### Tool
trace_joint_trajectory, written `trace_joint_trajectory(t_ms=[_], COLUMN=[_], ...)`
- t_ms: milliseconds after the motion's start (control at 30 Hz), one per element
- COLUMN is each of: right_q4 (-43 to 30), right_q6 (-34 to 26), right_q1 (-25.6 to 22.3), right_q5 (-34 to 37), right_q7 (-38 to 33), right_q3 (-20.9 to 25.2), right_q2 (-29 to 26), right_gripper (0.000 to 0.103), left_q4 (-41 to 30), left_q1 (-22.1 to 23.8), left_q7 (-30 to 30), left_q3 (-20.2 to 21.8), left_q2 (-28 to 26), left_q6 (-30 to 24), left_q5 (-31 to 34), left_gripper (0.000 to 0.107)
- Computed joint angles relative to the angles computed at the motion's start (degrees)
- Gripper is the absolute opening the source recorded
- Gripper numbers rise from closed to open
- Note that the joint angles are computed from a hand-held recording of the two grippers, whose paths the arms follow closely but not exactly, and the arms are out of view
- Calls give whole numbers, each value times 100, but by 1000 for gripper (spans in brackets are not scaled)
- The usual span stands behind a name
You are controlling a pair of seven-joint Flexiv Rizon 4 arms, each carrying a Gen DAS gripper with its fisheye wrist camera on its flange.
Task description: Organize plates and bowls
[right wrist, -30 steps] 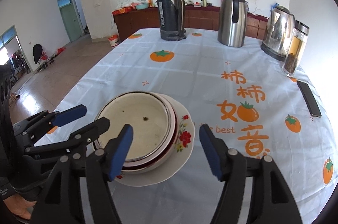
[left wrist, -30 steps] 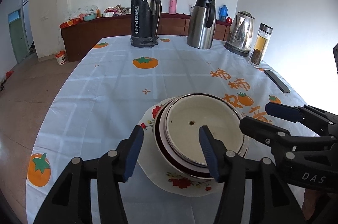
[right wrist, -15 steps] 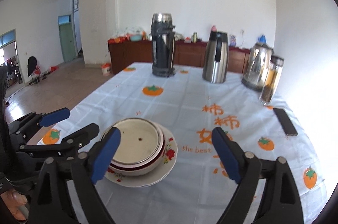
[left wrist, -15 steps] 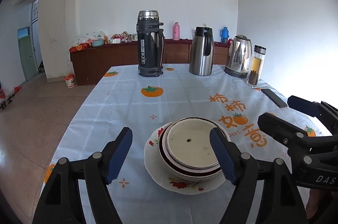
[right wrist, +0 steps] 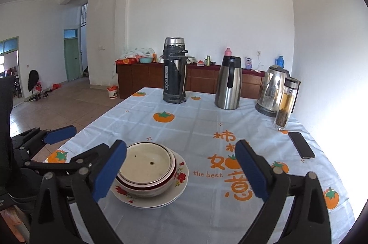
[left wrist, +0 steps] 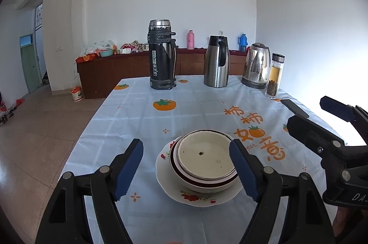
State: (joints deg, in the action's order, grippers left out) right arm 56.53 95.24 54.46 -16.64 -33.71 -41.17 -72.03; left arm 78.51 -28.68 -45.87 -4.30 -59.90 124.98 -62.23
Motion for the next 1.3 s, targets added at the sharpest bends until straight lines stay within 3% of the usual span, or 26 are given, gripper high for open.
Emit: trace_joint_trajectory(t_ms=[733,1300], right_q4=[131,118], right_q6=[72,59], right_q1=[43,34], right_q5=[150,168], right_q7=[-133,-162], right_q3=[41,58], right_q2=[32,37], right_gripper=[98,98], left_q4=[-357,-519], left_q1=[-24,59], left_q7=[850,1105], left_q3=[-265,-504], left_q2=[-141,-225], left_q6=[147,247], left_q5=[-540,-587], left_gripper=[80,81])
